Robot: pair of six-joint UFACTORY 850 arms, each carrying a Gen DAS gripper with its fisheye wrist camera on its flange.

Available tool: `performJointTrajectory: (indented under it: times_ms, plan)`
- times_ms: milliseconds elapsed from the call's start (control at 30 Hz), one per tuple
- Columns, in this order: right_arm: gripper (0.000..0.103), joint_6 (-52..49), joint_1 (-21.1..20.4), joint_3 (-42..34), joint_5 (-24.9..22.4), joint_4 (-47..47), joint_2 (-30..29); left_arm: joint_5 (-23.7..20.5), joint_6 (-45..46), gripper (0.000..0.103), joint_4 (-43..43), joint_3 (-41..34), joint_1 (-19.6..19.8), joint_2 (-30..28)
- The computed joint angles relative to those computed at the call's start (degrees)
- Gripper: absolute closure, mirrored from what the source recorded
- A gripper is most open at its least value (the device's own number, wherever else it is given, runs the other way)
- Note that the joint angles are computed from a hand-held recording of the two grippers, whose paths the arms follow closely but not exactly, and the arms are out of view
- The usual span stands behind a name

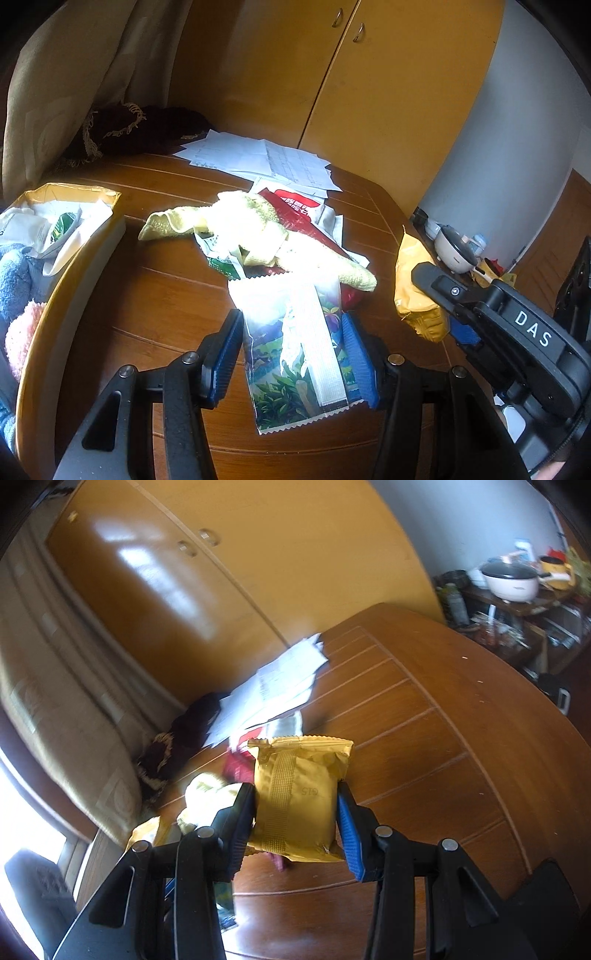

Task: Organize soft objects
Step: 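Carry the yellow bag and snack packet into the tray and open both grippers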

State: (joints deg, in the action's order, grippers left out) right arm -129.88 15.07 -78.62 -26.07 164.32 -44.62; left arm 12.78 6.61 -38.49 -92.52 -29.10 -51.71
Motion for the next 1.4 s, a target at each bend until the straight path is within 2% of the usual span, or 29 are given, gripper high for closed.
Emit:
performJointTrajectory:
  times_ms: [133, 200, 267, 367, 467, 533, 633, 733, 867, 1000, 1267, 1400]
  plan:
    - [0.061, -5.2, 1.4, -0.4, 0.0, 1.5, 0.1, -1.2, 1.9, 0.046, -1.7, 0.1, 0.1, 0.2]
    - [0.061, -3.4, 1.5, -0.3, -1.0, -2.0, 0.1, -0.7, -2.8, 0.046, 2.5, 2.6, 0.3, 2.0]
    - [0.061, -5.9, 2.0, 0.0, -1.7, -1.0, 0.5, 0.2, -9.0, 0.046, 8.2, 6.2, 0.7, 4.5]
    - [0.061, -6.2, 2.4, 0.2, -2.9, -3.5, 0.6, 1.8, -13.6, 0.046, 11.9, 11.7, 1.8, 8.7]
    - [0.06, -4.6, 2.8, 0.0, -3.5, -7.7, 0.6, 5.4, -7.6, 0.046, 4.7, 16.5, 2.4, 12.2]
    - [0.06, -4.8, 3.2, -0.3, -3.3, -9.4, 0.5, 6.9, -9.0, 0.046, 5.0, 19.4, 3.3, 14.4]
    - [0.06, 0.1, 3.5, -1.7, -2.8, -16.8, 0.0, 8.8, -13.2, 0.046, 6.8, 23.7, 5.4, 17.5]
    - [0.06, 9.1, 4.2, -3.2, -3.4, -28.2, -0.2, 11.6, -8.3, 0.046, -0.7, 27.0, 6.9, 19.7]
    - [0.06, 19.3, 6.0, -5.7, -5.8, -38.4, -1.0, 11.9, -9.8, 0.046, -1.7, 29.6, 9.5, 21.2]
    - [0.06, 27.0, 8.6, -10.5, -4.8, -45.9, -3.5, 13.3, -10.7, 0.046, -2.0, 32.2, 11.3, 22.8]
    - [0.06, 41.3, 12.9, -19.9, 0.6, -60.1, -8.9, 13.7, -19.5, 0.046, 6.6, 37.3, 14.6, 26.3]
    - [0.06, 46.8, 13.9, -23.6, 3.3, -65.1, -11.1, 12.3, -25.7, 0.046, 16.0, 38.2, 15.2, 26.8]
